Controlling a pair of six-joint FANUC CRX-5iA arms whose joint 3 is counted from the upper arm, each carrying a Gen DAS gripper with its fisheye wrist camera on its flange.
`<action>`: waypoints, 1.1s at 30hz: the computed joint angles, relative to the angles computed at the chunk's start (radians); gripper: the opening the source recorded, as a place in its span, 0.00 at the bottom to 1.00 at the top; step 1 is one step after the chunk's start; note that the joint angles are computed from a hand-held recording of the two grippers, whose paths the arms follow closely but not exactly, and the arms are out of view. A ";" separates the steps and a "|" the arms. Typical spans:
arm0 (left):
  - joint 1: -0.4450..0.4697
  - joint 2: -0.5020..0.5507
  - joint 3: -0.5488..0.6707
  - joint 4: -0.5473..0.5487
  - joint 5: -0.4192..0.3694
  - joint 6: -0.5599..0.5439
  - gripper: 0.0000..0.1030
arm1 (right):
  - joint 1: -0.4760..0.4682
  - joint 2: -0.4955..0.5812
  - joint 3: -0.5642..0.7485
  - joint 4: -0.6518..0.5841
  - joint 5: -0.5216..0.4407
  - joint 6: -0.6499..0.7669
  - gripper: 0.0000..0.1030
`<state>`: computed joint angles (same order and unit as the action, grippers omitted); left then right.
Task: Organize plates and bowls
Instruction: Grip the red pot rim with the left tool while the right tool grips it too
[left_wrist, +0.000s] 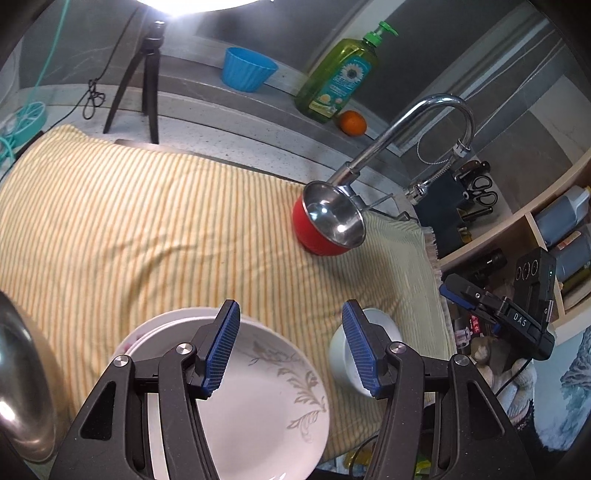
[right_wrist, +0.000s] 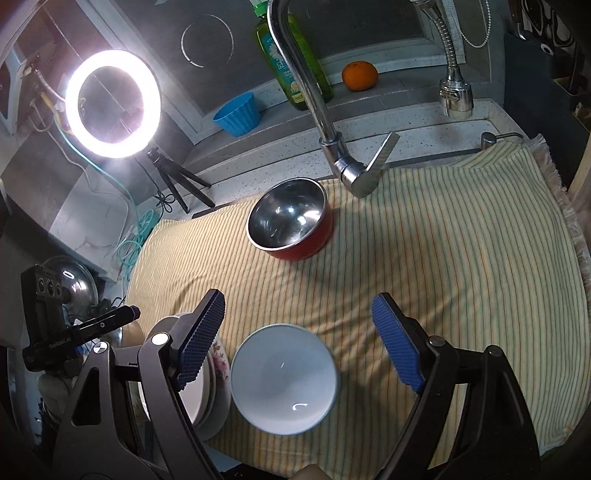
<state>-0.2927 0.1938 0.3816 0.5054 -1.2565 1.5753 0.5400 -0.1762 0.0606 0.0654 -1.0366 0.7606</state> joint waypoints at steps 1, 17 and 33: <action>-0.007 0.009 0.011 -0.001 0.005 0.003 0.55 | -0.015 0.005 0.005 -0.019 0.005 0.018 0.82; -0.073 0.276 0.322 -0.015 -0.050 0.057 0.44 | -0.234 0.187 0.175 -0.347 -0.020 0.284 0.59; -0.077 0.542 0.663 -0.008 -0.210 0.173 0.25 | -0.292 0.341 0.303 -0.462 -0.066 0.332 0.34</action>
